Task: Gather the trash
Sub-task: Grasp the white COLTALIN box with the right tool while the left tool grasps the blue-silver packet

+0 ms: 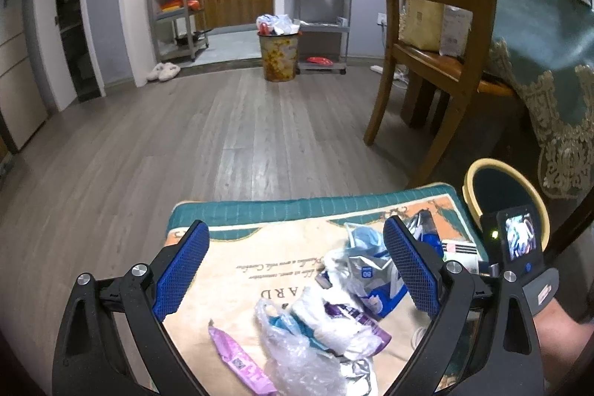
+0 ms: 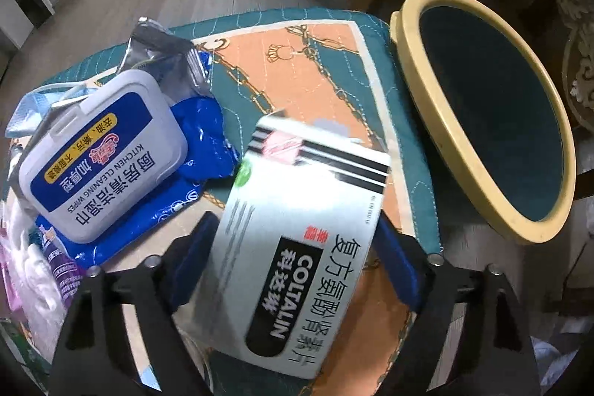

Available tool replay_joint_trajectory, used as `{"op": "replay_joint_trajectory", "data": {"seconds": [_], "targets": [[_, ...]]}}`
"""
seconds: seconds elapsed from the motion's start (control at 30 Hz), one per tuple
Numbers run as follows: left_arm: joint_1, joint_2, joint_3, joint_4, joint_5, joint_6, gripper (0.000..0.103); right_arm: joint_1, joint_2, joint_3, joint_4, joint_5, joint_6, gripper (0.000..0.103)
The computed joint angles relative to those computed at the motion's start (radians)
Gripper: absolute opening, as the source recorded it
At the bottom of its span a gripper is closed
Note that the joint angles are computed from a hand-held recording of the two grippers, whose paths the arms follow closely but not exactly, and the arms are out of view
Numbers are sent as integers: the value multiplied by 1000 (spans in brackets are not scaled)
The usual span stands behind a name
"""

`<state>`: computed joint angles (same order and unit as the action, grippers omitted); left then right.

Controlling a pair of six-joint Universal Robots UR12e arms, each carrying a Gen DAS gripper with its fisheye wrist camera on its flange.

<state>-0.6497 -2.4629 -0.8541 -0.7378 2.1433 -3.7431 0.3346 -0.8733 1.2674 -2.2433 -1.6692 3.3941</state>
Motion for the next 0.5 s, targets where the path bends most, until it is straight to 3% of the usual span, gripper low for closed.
{"op": "replay_joint_trajectory", "data": {"seconds": [0.2, 0.37, 0.5], "targets": [[0, -51, 78, -73, -48, 38, 94, -42, -44, 46, -93, 81, -12, 77], [2, -146, 242, -201, -136, 106, 94, -59, -70, 76, -174, 113, -43, 77], [0, -209, 358, -252, -182, 141, 93, -70, -87, 94, -206, 115, -78, 77]]}}
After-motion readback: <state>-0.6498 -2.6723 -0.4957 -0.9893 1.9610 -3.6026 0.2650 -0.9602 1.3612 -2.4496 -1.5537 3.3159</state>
